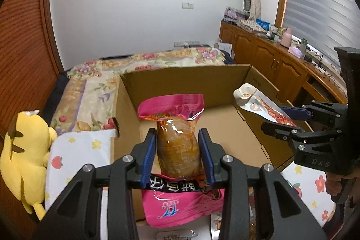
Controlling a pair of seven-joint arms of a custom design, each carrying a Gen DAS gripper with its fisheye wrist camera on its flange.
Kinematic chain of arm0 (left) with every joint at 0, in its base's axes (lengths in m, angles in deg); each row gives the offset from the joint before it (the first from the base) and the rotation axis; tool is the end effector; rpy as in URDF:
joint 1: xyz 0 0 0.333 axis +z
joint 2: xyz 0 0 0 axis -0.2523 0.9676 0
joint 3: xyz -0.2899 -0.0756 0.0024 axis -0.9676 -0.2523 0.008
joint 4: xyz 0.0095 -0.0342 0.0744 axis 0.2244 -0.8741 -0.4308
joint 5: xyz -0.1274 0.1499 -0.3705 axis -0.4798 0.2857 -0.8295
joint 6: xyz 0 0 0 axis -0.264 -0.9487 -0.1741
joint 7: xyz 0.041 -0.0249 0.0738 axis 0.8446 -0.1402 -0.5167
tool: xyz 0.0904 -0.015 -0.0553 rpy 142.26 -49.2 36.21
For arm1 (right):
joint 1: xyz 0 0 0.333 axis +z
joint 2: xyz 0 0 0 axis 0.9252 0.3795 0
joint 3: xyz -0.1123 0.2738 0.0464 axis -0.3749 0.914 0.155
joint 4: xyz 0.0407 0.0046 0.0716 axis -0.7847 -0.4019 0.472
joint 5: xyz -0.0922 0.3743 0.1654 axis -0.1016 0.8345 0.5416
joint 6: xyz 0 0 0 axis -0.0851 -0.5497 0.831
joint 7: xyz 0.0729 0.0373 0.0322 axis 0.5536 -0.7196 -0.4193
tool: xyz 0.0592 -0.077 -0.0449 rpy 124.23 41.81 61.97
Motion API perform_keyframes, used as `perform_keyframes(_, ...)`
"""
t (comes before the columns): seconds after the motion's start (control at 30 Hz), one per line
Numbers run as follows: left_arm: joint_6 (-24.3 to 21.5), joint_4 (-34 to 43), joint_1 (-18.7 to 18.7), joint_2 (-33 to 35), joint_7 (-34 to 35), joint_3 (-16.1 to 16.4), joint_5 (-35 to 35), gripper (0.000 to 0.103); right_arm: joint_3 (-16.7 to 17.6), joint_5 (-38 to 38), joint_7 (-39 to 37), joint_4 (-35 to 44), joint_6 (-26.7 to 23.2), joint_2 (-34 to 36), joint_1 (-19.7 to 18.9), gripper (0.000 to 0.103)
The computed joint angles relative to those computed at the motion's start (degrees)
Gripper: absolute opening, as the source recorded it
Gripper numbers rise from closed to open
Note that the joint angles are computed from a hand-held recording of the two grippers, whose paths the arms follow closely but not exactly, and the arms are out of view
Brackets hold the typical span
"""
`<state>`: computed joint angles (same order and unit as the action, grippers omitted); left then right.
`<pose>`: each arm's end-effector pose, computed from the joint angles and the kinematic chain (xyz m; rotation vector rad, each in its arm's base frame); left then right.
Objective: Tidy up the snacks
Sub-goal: 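Carry both snacks over the cardboard box and open both grippers to drop them, then move both tools back toward the remaining snacks beside the box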
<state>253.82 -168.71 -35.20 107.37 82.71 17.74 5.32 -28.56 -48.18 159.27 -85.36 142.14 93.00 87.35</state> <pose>0.6053 -0.3558 0.4451 -1.5680 1.9546 -0.9520 0.6255 0.2244 0.4269 -2.0301 1.3620 -0.6059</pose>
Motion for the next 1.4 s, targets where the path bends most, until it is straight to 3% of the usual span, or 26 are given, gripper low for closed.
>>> perform_keyframes(0.13, -1.94, 1.08, -0.68, 1.09, -0.63, 0.19, -0.30, 0.037, -0.83, -1.97, 1.59, 1.54, -2.23, 1.24, 0.92, 0.049)
perform_keyframes(0.27, -0.60, -0.20, -0.39, 0.45, -1.45, 0.12, -0.17, 0.040, -0.10, -0.79, 0.93, 1.75, -2.70, 2.04, 0.28, 0.053)
perform_keyframes(0.33, 0.16, -1.13, -0.71, -0.20, -2.75, 0.72, 0.95, 0.053, 0.82, 1.25, -0.29, 1.90, -2.86, 2.38, -0.60, 0.058)
perform_keyframes(0.53, 3.37, -4.68, -1.34, -2.86, -8.28, 2.21, 6.95, 0.057, 4.78, 10.77, -7.75, 0.60, -0.58, 1.47, -4.03, 0.064)
perform_keyframes(0.6, 3.86, -5.79, -1.79, -3.96, -11.01, 2.61, 9.70, 0.058, 4.54, 12.15, -8.40, -0.34, 0.37, 0.56, -3.73, 0.064)
perform_keyframes(0.7, 4.66, -7.95, -2.49, -6.10, -17.22, 3.47, 16.12, 0.074, 8.00, 20.00, -15.92, -3.51, 2.80, -2.31, -5.97, 0.064)
perform_keyframes(0.77, 5.92, -9.15, -2.53, -7.47, -23.17, 3.85, 22.12, 0.079, 11.06, 28.75, -24.36, -6.36, 4.40, -5.09, -7.83, 0.064)
perform_keyframes(0.87, 7.04, -10.80, -1.17, -9.17, -26.69, 2.49, 26.02, 0.084, 12.55, 39.33, -34.73, -10.12, 6.43, -8.95, -7.73, 0.064)
perform_keyframes(0.9, 7.16, -11.27, -0.86, -9.77, -28.57, 2.15, 28.07, 0.090, 12.53, 42.48, -37.91, -11.20, 7.04, -10.08, -7.20, 0.064)
perform_keyframes(1.0, 6.48, -12.47, -0.32, -11.78, -37.58, 1.41, 38.20, 0.100, 11.35, 54.99, -49.92, -13.76, 7.08, -13.42, -4.70, 0.064)
perform_keyframes(1.13, 4.99, -14.48, 1.61, -13.77, -40.45, -1.39, 42.87, 0.102, 7.83, 68.24, -62.78, -16.75, 7.42, -16.87, 0.22, 0.066)
perform_keyframes(1.23, 5.95, -16.08, 3.01, -14.74, -42.92, -2.84, 45.03, 0.102, 5.12, 75.18, -69.23, -18.89, 7.27, -18.76, 3.51, 0.068)
perform_keyframes(1.4, 7.15, -19.06, 4.37, -16.19, -47.63, -4.29, 48.26, 0.102, 3.63, 81.38, -75.19, -21.84, 8.04, -19.95, 6.02, 0.069)
